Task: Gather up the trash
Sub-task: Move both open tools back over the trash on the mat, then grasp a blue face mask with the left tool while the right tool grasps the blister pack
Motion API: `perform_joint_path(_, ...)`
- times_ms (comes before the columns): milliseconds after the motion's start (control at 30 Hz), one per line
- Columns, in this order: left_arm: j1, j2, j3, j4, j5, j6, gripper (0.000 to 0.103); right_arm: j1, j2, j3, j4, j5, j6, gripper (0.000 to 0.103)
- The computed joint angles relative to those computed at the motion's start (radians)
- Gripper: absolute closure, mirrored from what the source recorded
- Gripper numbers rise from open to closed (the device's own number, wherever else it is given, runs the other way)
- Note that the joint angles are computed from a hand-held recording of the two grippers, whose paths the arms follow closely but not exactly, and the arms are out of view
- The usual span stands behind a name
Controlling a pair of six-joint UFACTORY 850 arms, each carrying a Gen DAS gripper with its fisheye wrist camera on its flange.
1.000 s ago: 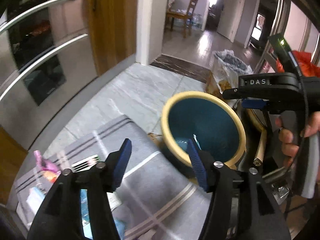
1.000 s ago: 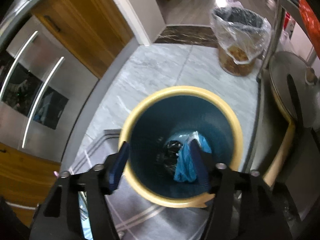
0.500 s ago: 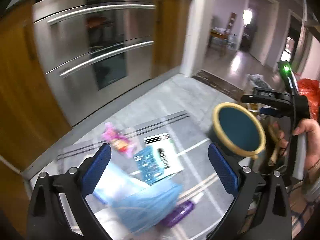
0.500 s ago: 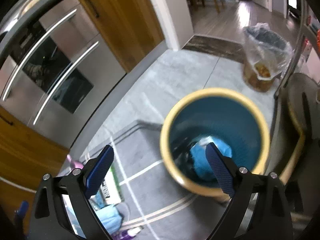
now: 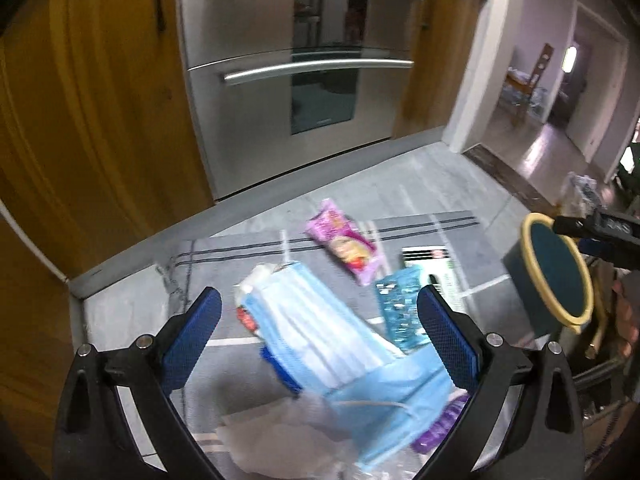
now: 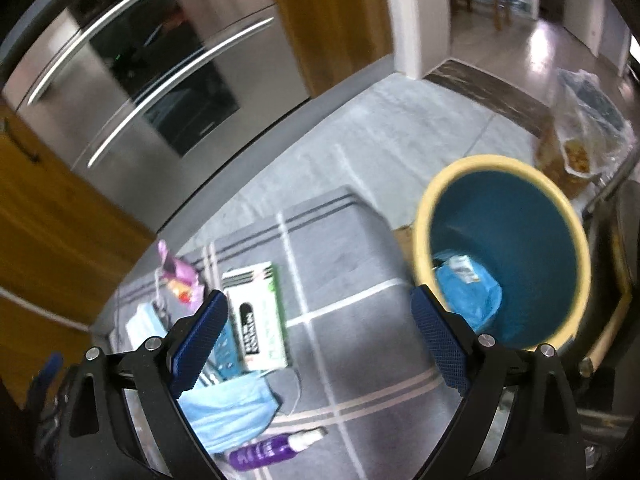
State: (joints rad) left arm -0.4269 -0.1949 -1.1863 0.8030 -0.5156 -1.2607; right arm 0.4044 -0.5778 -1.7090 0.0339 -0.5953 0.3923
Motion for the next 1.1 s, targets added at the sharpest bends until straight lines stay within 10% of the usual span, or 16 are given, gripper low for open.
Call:
perform_joint_path(600, 0.056, -0.067, 0.035, -0.105, -0.056, 0.092, 0.006, 0.077, -0.143, -0.123, 0.099, -0.095, -0.041, 0.013)
perform_joint_path(1100, 0.086, -0.083, 0.054, -0.159, 0.009, 0.133, 0.008, 0.115, -0.291, -0.279, 0.206, -0.194, -0.242, 0.051)
